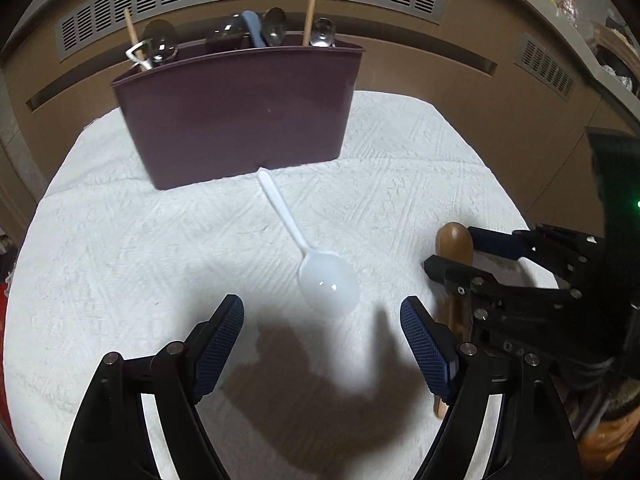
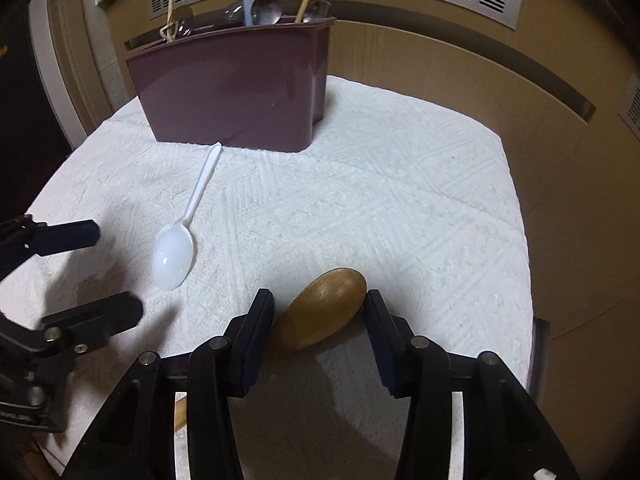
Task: Organize utensils
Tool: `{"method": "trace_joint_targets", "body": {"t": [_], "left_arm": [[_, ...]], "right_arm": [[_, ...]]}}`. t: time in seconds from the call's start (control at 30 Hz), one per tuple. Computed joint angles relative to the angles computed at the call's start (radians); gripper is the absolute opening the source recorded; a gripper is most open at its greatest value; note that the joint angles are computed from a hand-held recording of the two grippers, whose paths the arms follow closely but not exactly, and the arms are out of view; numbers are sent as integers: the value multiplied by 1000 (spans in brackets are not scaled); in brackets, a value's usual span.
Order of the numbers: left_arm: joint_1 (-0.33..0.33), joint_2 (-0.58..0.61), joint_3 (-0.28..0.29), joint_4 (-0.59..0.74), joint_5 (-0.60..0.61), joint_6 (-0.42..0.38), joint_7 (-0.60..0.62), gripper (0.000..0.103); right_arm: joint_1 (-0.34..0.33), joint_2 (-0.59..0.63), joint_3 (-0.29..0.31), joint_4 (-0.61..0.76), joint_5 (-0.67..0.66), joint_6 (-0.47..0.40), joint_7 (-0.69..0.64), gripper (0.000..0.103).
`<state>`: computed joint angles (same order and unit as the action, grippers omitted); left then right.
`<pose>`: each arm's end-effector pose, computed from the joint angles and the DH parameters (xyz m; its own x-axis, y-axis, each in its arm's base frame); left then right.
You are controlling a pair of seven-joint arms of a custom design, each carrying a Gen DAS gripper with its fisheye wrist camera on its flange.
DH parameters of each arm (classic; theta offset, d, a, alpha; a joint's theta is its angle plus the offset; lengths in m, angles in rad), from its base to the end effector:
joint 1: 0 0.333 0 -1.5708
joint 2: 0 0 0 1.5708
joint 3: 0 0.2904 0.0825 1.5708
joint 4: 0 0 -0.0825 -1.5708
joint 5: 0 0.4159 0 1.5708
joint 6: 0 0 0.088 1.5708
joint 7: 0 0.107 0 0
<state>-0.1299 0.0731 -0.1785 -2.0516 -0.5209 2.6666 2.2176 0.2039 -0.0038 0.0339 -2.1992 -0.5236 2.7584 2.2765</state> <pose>0.6042 -0.1757 0.4189 -0.5477 -0.8308 0.0995 -0.7050 0.3941 -0.5897 0.5736 0.1605 0.3994 -0.0448 -0.9986 0.0281 -0.8053 0.0195 -0.5926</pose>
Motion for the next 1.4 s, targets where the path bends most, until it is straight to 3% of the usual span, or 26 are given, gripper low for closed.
{"method": "trace_joint_targets", "body": {"t": [0.17,0.37,0.47,0.53,0.73,0.9,1.03,1.13,1.27,1.4], "left_arm": [[-45,45,13,-9,226,116,-165,67],[-32,57,6,-2,185,135,-135,56],[-23,49,1,-9,156,138,-102,36],[-17,39,3,-19,144,145,-88,37],[33,-9,-1,-43,-94,140,70,36],[49,-62,4,-58,-390,167,310,36],[49,-105,28,-66,-538,124,452,36],[48,-114,41,-68,-529,99,451,37],[53,-117,47,-80,-440,72,385,37],[62,-118,55,-94,-363,6,343,37]], "right_arm": [[-10,-19,-9,-40,31,63,3,45],[-16,-38,-15,-78,88,113,-33,56],[-16,-29,-9,-67,66,105,-22,62],[-14,-26,-7,-63,53,98,-14,64],[-11,-20,-2,-46,5,62,35,65],[-5,-5,2,-16,-35,15,84,68],[-1,2,1,-3,-49,-2,121,69],[0,8,1,10,-74,-16,154,61],[6,16,4,28,-86,-37,141,40],[16,21,9,45,-61,-60,109,30]]}}
